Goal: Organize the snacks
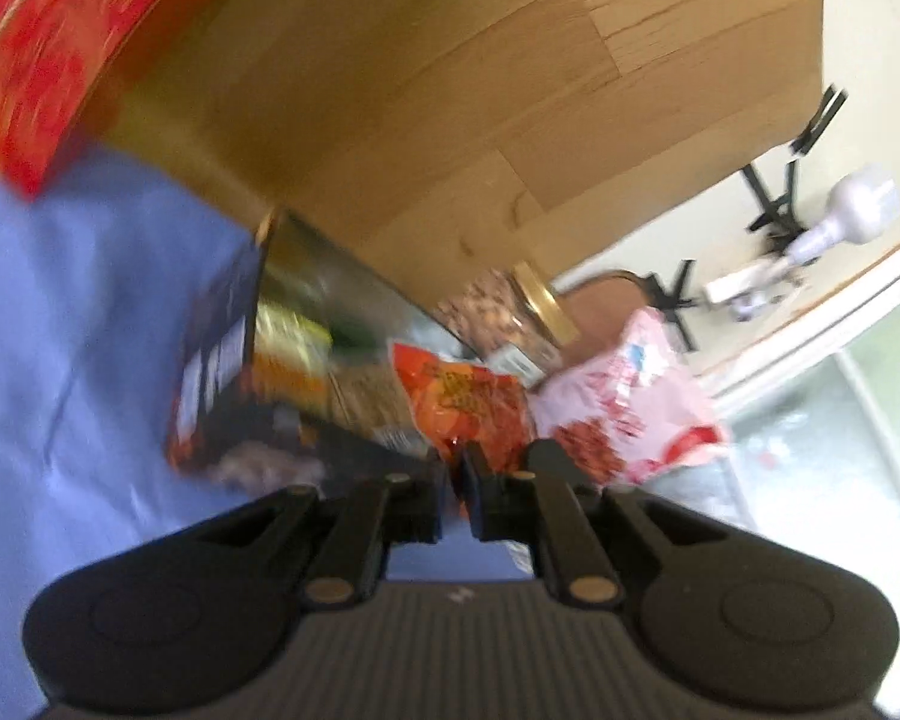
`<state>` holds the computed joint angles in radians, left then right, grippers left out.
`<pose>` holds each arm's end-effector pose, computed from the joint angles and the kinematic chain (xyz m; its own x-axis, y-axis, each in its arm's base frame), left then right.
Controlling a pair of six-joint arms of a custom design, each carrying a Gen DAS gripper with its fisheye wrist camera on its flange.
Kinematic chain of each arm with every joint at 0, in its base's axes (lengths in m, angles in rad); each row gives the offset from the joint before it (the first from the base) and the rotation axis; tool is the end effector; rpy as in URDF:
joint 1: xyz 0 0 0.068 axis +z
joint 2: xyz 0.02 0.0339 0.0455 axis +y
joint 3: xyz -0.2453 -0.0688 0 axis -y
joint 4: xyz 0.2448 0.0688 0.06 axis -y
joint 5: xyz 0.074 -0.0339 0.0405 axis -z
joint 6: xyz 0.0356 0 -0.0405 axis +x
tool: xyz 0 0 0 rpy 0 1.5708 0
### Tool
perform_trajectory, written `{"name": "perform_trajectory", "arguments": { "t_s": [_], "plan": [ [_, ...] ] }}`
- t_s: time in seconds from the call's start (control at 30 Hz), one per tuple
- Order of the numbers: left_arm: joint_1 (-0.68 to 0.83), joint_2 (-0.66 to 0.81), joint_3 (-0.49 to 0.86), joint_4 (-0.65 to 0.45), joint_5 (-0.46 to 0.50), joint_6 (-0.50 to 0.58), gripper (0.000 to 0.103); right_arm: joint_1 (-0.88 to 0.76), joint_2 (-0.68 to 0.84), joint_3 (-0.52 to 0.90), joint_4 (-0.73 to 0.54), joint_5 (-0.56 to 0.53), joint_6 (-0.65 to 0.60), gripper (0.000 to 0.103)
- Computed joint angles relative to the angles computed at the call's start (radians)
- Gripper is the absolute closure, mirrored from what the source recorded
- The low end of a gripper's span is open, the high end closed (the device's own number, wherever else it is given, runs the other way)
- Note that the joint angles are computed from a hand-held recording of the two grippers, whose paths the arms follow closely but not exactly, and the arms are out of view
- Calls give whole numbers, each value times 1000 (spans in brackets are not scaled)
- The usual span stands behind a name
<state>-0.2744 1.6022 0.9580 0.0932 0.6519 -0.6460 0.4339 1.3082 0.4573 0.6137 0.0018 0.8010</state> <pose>0.3278 -0.1147 0.2061 -0.8316 -0.2630 -0.4891 0.2659 0.5846 -0.7665 0.2444 0.1132 0.1801 -0.4491 0.5833 -0.6768 -0.1384 0.7029 0.6977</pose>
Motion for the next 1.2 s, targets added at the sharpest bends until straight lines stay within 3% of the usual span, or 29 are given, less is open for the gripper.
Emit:
{"name": "perform_trajectory", "arguments": {
  "t_s": [0.1,0.17,0.23,0.27,0.37,0.47,0.57,0.63,0.7,0.83,0.93,1.07,1.2],
  "plan": [
    [-39,44,76,-57,-118,62,95,10,104,108,-63,60,-89,68],
    [-74,62,114,-99,-241,102,91,44,147,171,-140,175,-178,65],
    [-101,42,123,-142,-335,133,87,78,108,131,-122,284,-196,65],
    [-102,11,91,-126,-343,138,84,75,56,69,-72,285,-182,65],
    [-52,-137,-85,-48,-255,144,83,71,-189,-164,-10,227,-73,65],
    [8,-289,-261,-59,-176,164,83,93,-451,-331,-169,124,93,65],
    [57,-373,-391,-91,-93,157,83,167,-584,-409,-329,78,197,65],
    [72,-433,-471,-109,-46,159,83,272,-661,-403,-473,117,177,65],
    [67,-507,-533,-132,-29,174,83,454,-718,-378,-599,257,155,65],
    [37,-656,-596,-243,-35,234,83,585,-665,-341,-634,362,149,64],
    [25,-644,-580,-247,-74,217,78,491,-589,-334,-532,271,178,63],
    [47,-573,-571,-232,-18,154,75,363,-414,-302,-380,175,213,63],
    [26,-490,-584,-171,12,76,75,250,-190,-170,-323,145,80,59]
  ]
}}
